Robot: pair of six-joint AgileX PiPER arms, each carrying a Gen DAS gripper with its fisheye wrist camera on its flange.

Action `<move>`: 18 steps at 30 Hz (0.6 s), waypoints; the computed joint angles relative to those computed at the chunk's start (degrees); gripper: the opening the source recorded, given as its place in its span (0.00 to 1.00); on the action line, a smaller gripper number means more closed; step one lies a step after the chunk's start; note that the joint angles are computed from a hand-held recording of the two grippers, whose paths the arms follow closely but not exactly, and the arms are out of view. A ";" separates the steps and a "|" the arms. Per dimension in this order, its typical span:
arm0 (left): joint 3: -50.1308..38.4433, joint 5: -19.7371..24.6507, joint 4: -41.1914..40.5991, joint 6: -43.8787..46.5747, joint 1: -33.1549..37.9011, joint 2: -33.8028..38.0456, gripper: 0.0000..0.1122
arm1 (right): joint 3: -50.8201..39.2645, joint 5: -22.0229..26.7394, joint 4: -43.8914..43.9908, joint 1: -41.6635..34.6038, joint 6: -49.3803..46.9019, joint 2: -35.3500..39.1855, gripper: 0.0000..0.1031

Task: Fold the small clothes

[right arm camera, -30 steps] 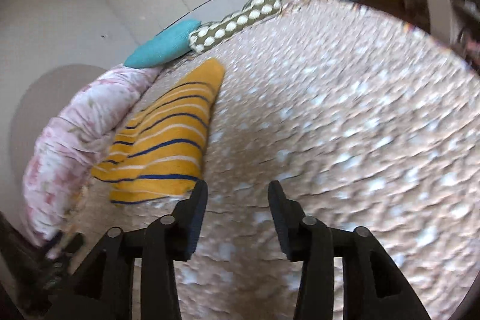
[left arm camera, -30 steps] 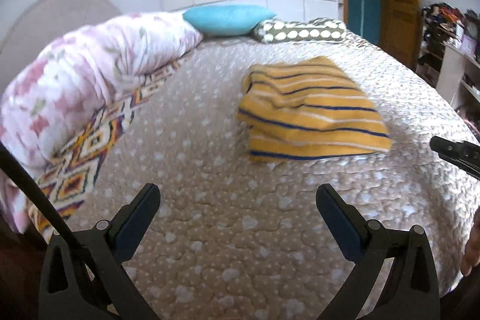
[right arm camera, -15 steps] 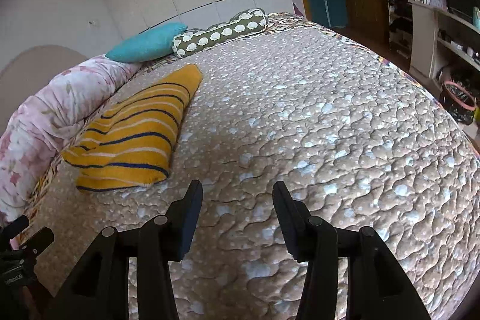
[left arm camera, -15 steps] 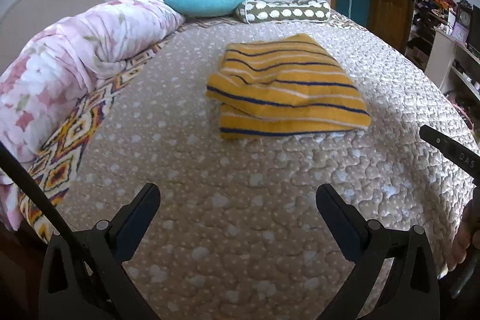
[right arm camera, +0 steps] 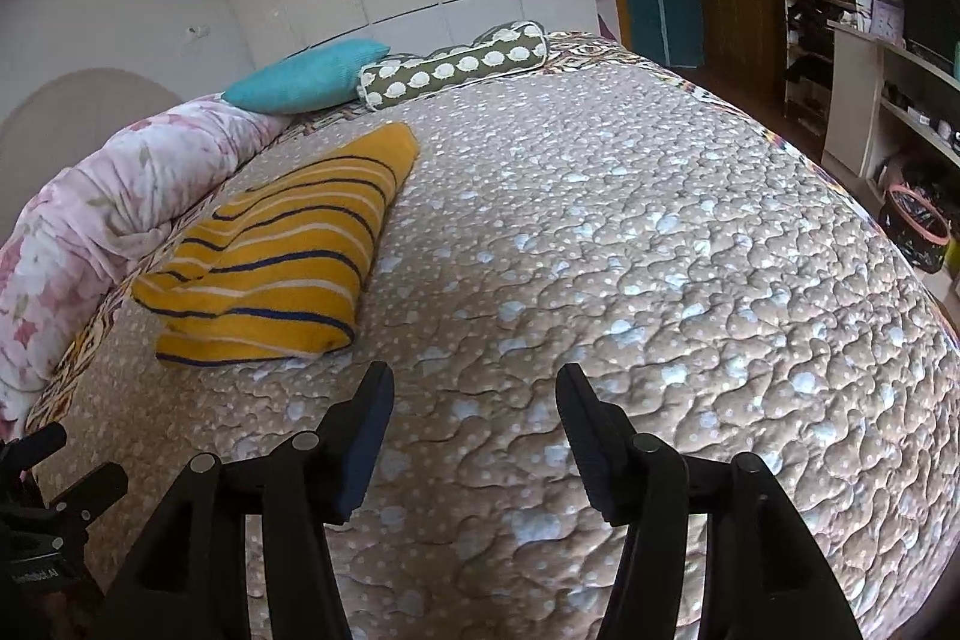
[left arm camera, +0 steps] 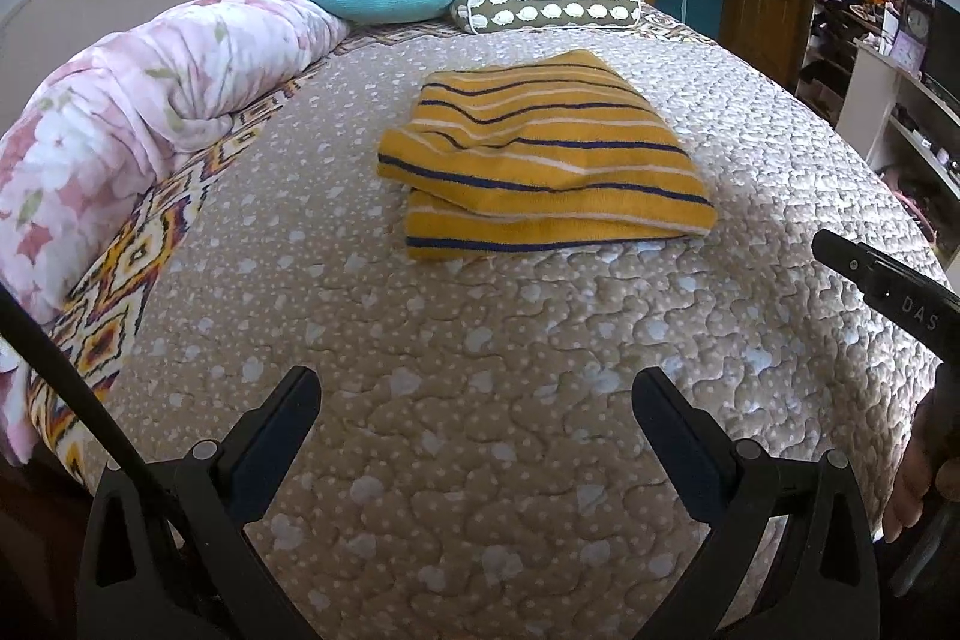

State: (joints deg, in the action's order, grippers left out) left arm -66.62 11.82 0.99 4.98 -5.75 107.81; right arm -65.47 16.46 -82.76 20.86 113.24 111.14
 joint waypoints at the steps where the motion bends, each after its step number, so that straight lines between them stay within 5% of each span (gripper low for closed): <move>1: 0.01 0.05 -0.15 0.15 0.08 -0.01 0.92 | -0.40 0.14 0.91 0.23 -1.15 0.25 0.60; 18: 0.22 0.25 -5.49 5.47 0.56 0.01 0.92 | -2.59 1.71 6.88 1.89 -7.59 1.63 0.64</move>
